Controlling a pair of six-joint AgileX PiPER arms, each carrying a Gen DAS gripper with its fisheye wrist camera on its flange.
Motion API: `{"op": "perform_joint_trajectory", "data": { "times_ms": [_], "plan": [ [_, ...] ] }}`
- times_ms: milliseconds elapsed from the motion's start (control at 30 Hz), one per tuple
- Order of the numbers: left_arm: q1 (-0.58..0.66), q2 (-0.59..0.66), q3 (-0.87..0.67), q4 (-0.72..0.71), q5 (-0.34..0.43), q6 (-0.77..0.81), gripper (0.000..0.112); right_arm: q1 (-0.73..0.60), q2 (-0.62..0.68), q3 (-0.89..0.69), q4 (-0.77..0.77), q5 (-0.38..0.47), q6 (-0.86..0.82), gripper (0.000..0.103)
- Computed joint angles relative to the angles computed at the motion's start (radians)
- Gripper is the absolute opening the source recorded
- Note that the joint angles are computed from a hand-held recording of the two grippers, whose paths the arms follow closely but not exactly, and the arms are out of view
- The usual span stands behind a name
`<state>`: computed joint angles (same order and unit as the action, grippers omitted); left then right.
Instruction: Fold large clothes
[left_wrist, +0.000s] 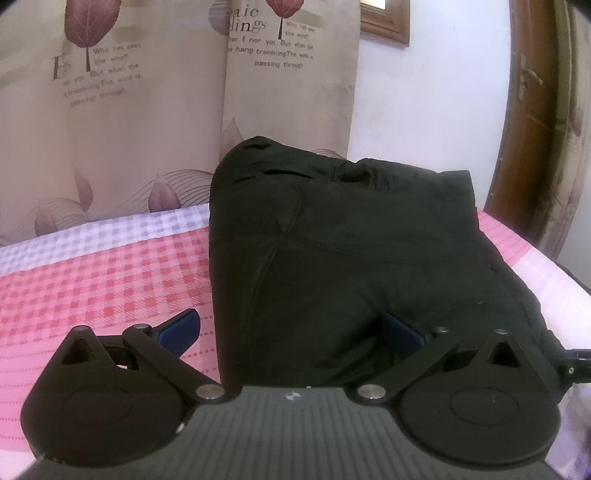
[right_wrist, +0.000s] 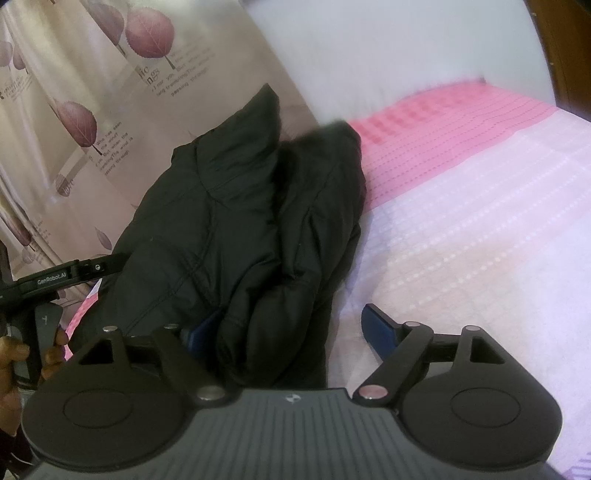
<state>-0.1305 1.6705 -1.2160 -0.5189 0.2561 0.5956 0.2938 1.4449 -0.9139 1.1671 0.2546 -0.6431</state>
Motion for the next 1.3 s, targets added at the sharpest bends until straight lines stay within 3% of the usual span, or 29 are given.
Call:
{"op": "perform_joint_trajectory", "data": {
  "times_ms": [500, 900, 1000, 1100, 1300],
  "plan": [
    [-0.013, -0.007, 0.02, 0.037, -0.035, -0.005, 0.103, -0.003, 0.002, -0.002, 0.006, 0.004, -0.008, 0.083],
    [-0.044, -0.026, 0.028, 0.282, -0.072, -0.178, 0.103, 0.003, 0.003, -0.012, -0.077, 0.004, 0.081, 0.086],
    [-0.032, -0.02, 0.012, 0.22, -0.067, -0.122, 0.103, 0.002, 0.004, -0.015, -0.088, 0.005, 0.09, 0.086],
    [-0.011, -0.017, 0.01, 0.04, -0.073, 0.053, 0.103, 0.005, 0.004, -0.025, -0.172, 0.006, 0.173, 0.09],
    [0.018, 0.022, -0.051, -0.095, 0.009, 0.183, 0.103, 0.002, 0.009, -0.051, -0.344, 0.022, 0.335, 0.102]
  ]
}}
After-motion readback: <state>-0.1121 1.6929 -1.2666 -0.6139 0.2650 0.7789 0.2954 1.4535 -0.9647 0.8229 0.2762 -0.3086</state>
